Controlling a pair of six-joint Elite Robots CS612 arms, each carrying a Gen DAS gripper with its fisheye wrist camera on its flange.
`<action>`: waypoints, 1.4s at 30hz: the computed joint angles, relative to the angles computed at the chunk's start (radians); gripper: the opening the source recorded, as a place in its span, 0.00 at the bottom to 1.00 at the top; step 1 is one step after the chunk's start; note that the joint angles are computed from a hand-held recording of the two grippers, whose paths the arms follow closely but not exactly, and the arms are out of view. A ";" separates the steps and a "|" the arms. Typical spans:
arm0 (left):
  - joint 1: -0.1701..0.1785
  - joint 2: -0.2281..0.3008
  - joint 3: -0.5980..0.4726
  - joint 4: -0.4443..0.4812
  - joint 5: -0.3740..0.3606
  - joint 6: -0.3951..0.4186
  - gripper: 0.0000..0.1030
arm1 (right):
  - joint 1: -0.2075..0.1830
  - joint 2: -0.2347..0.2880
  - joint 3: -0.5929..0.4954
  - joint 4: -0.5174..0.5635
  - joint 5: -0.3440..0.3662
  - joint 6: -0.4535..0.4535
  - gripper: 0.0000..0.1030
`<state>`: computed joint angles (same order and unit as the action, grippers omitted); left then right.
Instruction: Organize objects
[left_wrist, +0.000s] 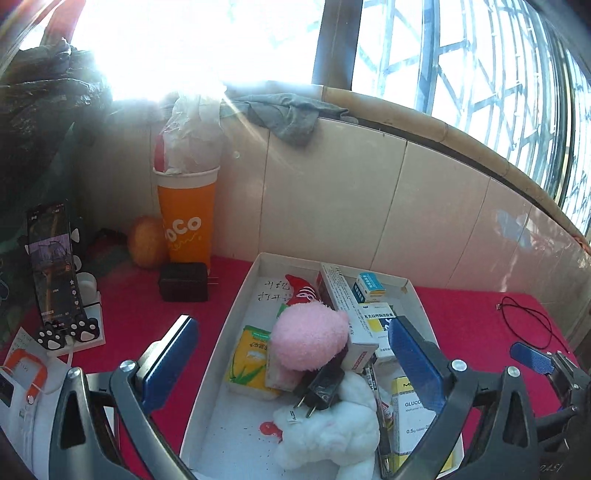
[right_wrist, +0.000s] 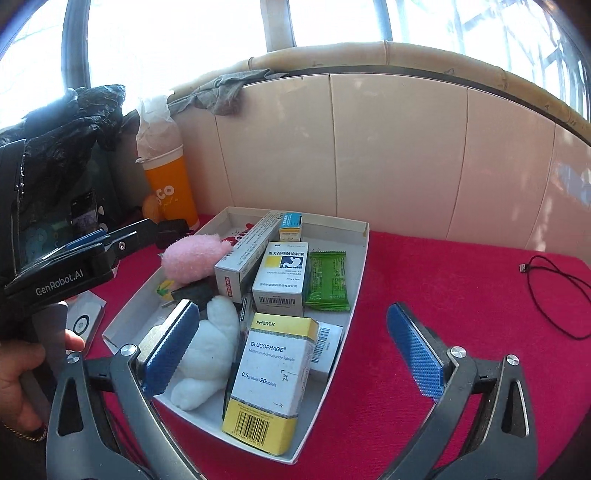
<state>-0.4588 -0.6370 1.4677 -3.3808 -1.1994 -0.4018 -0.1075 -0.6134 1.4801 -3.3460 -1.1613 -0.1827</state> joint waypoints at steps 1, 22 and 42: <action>-0.003 -0.006 0.007 0.009 0.004 -0.003 1.00 | -0.001 -0.004 0.008 -0.007 -0.005 0.001 1.00; -0.095 -0.096 0.158 0.001 0.242 -0.041 1.00 | -0.029 -0.084 0.182 -0.208 -0.110 0.023 1.00; -0.162 -0.163 0.240 0.015 0.383 -0.019 1.00 | -0.076 -0.112 0.274 -0.478 -0.146 0.207 1.00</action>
